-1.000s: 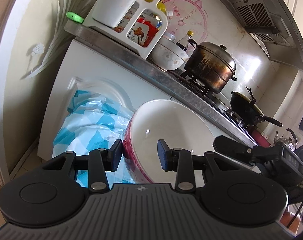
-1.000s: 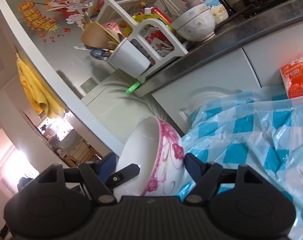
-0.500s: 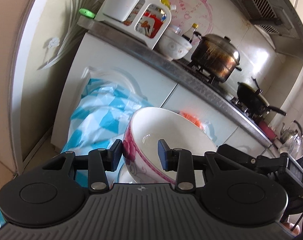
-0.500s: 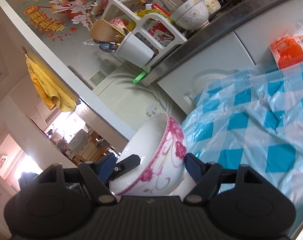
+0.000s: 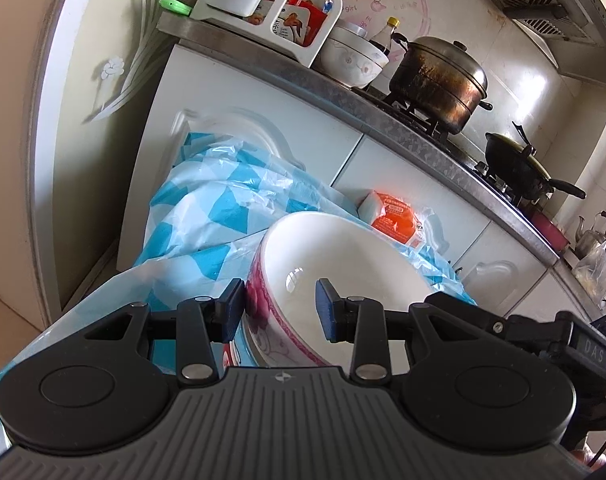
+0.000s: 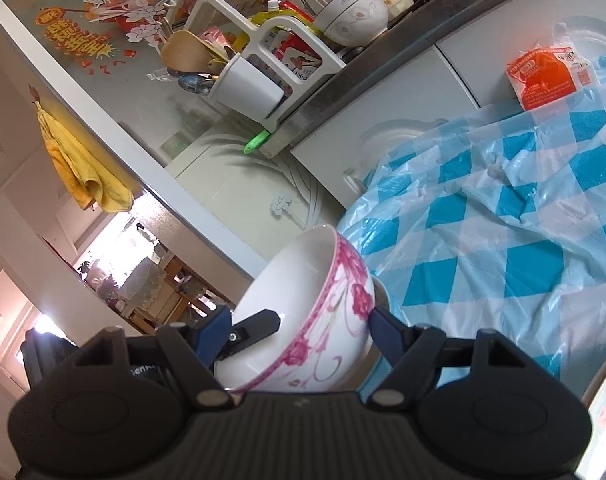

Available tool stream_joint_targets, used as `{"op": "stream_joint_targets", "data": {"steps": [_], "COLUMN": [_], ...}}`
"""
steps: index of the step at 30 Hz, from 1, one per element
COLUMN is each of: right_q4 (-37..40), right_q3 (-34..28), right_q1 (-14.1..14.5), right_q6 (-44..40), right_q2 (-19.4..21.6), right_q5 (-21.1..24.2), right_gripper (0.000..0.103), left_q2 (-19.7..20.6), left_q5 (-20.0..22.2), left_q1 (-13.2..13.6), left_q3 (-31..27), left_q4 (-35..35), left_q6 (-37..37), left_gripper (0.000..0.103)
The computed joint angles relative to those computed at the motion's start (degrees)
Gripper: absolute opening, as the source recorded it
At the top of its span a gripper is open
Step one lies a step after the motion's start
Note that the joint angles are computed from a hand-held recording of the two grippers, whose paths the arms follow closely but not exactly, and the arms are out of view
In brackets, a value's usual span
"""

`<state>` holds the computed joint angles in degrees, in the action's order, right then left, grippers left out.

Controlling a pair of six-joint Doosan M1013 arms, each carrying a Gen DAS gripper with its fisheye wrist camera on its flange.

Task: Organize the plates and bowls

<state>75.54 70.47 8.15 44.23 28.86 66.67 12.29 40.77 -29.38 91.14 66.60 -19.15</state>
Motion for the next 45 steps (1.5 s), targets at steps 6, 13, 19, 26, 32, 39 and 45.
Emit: {"op": "stream_joint_targets", "data": {"steps": [6, 13, 19, 26, 32, 39, 45], "right_q4": [-0.13, 2.58, 4.29, 5.52, 6.89, 7.17, 5.63], "right_q3": [2.16, 4.98, 10.16, 16.80, 21.57, 25.63, 28.15], "right_q1": [0.21, -0.36, -0.98, -1.70, -2.52, -3.23, -3.60], "right_q6": [-3.08, -6.33, -10.98, -16.26, -18.24, -19.18, -18.94], "right_q2": [-1.55, -4.08, -7.97, -12.39, -15.61, -18.48, -20.35], "right_q5": [-2.34, -5.94, -12.37, -20.19, -24.56, -27.57, -28.87], "right_gripper": [0.083, 0.087, 0.093, 0.098, 0.100, 0.102, 0.102], "left_q2": [-0.27, -0.96, -1.57, -1.13, -0.97, -0.25, 0.38], "left_q5": [0.48, 5.09, 7.91, 13.63, 16.57, 20.38, 24.00], "left_q1": [-0.43, -2.08, -3.87, -7.07, -9.36, -11.61, -12.86], "left_q3": [0.39, 0.81, 1.24, 0.86, 0.69, 0.31, -0.22], "left_q4": [0.78, 2.89, 2.43, 0.89, -0.69, -3.83, -6.07], "left_q6": [-0.31, -1.53, 0.09, 1.45, 3.65, 7.77, 11.47], "left_gripper": [0.042, 0.060, 0.071, 0.087, 0.099, 0.102, 0.103]}}
